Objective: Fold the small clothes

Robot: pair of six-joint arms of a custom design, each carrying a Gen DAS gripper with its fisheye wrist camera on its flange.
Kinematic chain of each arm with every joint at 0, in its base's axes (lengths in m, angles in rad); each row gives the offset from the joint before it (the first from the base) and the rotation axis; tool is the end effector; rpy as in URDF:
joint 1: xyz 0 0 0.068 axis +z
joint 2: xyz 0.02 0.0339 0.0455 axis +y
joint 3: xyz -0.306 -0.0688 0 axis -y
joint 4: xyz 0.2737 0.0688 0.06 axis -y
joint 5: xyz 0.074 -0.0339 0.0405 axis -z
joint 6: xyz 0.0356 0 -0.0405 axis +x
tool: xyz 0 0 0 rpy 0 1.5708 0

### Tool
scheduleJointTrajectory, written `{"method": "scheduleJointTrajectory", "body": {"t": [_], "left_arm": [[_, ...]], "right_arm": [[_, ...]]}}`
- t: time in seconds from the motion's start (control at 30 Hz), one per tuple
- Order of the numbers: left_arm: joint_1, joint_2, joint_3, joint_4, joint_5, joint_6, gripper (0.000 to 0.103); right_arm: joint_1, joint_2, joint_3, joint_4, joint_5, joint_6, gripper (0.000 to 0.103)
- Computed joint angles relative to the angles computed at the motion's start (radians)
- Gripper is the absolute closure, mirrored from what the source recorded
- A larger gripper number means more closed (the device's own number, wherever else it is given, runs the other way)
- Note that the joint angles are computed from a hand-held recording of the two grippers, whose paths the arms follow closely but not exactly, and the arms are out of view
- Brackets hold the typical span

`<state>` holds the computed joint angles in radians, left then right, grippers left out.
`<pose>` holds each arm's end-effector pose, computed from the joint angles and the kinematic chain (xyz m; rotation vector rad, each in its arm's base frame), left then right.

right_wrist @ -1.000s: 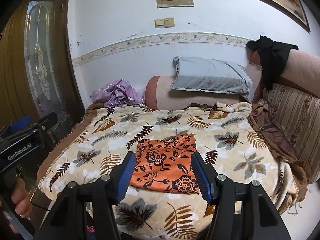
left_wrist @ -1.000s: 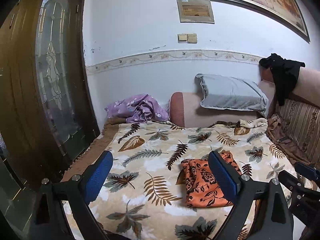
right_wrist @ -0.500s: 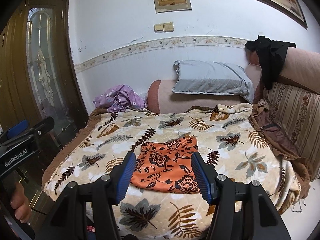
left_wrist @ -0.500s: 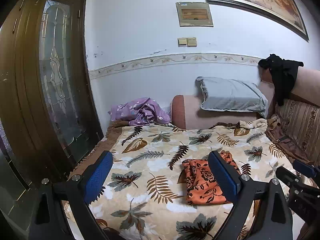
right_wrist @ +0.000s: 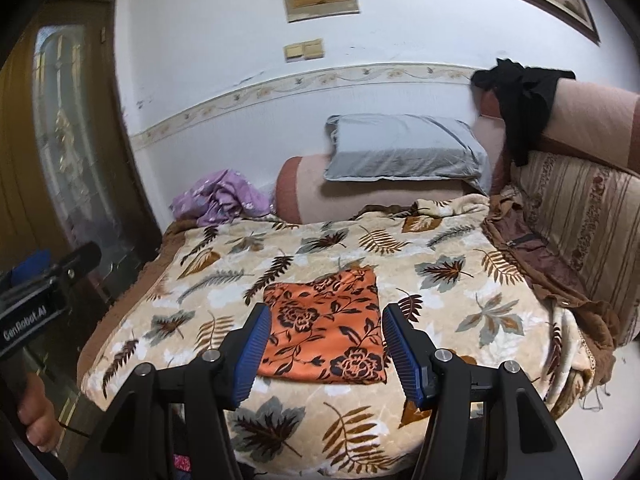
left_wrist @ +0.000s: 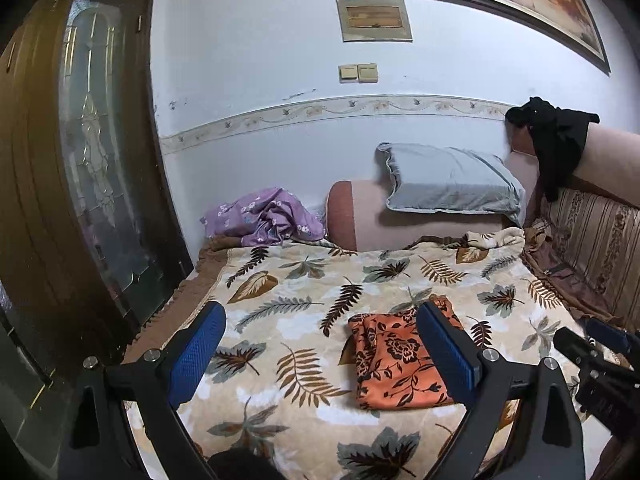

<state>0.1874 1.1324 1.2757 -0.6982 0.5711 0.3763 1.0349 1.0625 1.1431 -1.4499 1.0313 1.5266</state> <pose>0.2402 0.0260 0.4343 0.5173 1.9728 -0.2560 0.1067 0.1198 0.3722 0.6271 2.0054 -0.1368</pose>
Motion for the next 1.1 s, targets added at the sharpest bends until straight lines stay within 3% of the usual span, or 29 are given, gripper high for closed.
{"method": "scheduleJointTrajectory", "body": {"t": [0.17,0.33,0.73,1.1], "left_arm": [[-0.086,0.044,0.023,0.03,-0.084,-0.033,0.007],[-0.15,0.081,0.029,0.088,-0.146,-0.103,0.007],[-0.262,0.102,-0.01,0.161,-0.201,-0.156,0.007],[-0.234,0.132,-0.019,0.171,-0.15,-0.131,0.007]], "right_arm": [[-0.165,-0.074,-0.06,0.223,-0.068,-0.27,0.041],[-0.296,-0.107,-0.117,0.375,-0.14,-0.436,0.041],[-0.454,-0.169,-0.231,0.513,-0.273,-0.525,0.041],[-0.454,-0.107,-0.198,0.514,-0.248,-0.517,0.041]]}}
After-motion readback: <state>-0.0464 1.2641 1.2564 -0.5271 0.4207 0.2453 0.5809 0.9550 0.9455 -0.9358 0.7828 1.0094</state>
